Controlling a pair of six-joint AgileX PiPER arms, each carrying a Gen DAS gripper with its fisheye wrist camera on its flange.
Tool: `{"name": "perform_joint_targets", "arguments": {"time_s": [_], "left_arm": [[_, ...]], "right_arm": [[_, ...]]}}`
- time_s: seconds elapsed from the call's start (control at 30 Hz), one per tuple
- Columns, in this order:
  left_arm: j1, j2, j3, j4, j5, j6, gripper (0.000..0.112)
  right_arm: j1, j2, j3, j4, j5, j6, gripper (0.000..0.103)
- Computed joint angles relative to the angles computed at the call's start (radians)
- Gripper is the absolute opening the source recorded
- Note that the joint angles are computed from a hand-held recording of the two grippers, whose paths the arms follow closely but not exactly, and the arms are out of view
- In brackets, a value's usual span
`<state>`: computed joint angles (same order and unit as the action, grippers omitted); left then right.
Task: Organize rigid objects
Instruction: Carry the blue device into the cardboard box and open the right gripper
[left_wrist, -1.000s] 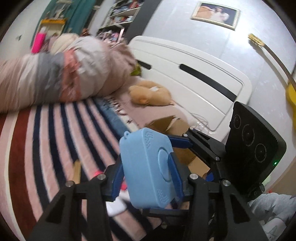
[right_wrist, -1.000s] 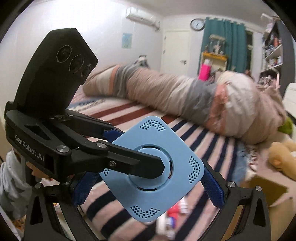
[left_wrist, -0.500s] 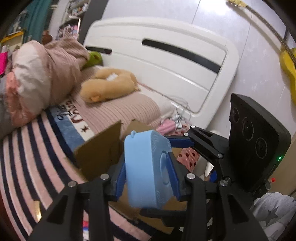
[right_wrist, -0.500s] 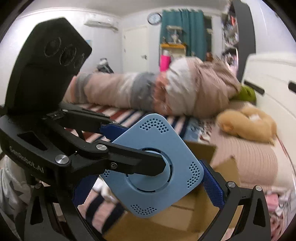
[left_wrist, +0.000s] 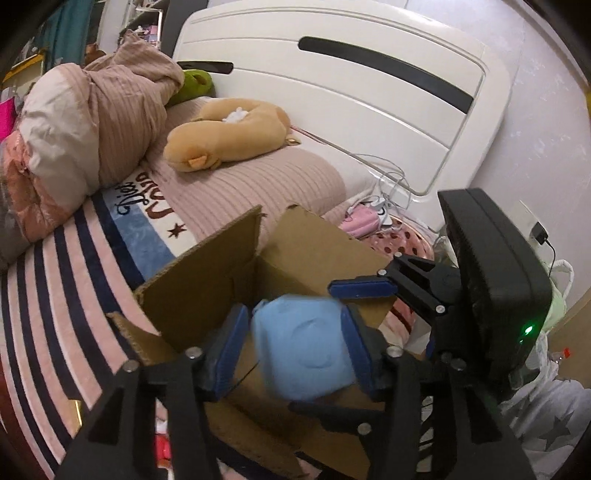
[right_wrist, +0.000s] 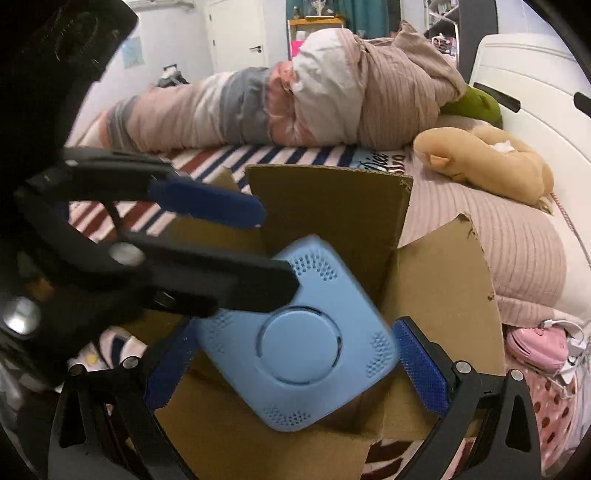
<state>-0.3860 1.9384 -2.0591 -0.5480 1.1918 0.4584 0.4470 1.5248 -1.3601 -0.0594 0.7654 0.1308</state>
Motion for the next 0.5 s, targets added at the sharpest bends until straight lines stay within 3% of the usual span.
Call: {"name": "perform_joint_targets", "arguments": {"time_s": [0.2, 0.37, 0.5], "left_arm": [[0.049, -0.068, 0.069, -0.026, -0.028, 0.031, 0.056], [0.172, -0.201, 0.208, -0.072, -0.076, 0.1, 0.063], [0.3, -0.311, 0.349, -0.094, -0.13, 0.179, 0.065]], "right_arm": [[0.047, 0.006, -0.018, -0.096, 0.017, 0.078, 0.103], [0.119, -0.064, 0.029, -0.152, -0.095, 0.11, 0.103], [0.204, -0.072, -0.008, -0.217, -0.116, 0.175, 0.103]]}}
